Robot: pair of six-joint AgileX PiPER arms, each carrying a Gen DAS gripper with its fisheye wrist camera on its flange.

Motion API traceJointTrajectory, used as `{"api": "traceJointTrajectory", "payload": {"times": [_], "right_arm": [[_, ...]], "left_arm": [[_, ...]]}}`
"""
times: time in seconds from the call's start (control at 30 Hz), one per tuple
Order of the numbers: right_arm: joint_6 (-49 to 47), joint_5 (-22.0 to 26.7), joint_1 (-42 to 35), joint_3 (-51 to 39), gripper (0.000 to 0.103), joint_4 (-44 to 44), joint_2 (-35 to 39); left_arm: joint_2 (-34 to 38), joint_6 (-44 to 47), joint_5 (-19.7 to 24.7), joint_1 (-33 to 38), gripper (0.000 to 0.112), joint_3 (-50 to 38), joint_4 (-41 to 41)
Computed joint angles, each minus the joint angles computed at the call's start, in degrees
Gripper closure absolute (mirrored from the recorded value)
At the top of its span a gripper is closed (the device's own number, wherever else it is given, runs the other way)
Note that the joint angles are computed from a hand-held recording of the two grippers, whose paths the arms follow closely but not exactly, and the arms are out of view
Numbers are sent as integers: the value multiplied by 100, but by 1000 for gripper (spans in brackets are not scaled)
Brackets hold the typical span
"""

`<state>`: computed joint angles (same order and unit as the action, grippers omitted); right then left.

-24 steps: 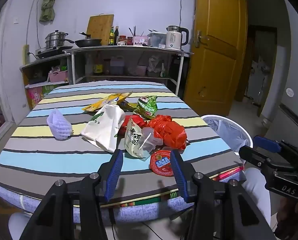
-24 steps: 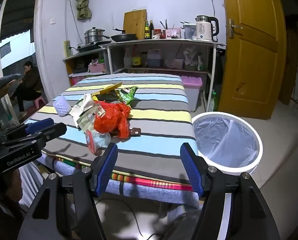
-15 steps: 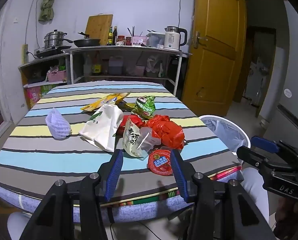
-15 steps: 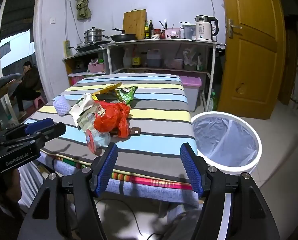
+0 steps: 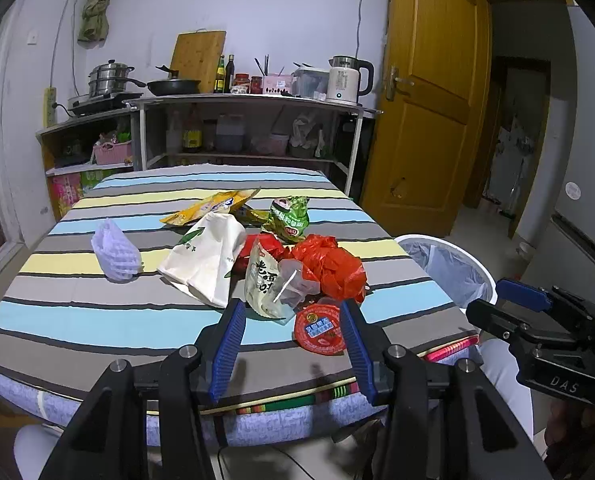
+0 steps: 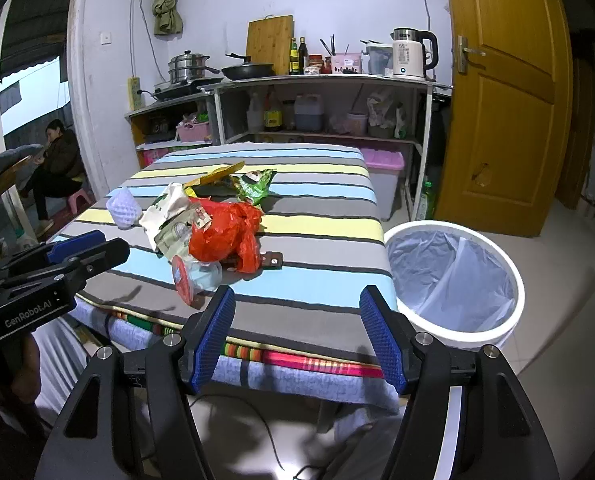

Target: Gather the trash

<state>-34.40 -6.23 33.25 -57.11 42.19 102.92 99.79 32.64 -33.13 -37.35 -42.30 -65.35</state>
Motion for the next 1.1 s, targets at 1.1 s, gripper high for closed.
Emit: {"api": "traceJointTrajectory", "payload": {"times": [1.1], "right_arm": [[-446, 15, 13, -25, 38, 453, -24]], "left_arm": [[-93, -322, 94, 60, 64, 54, 322]]}}
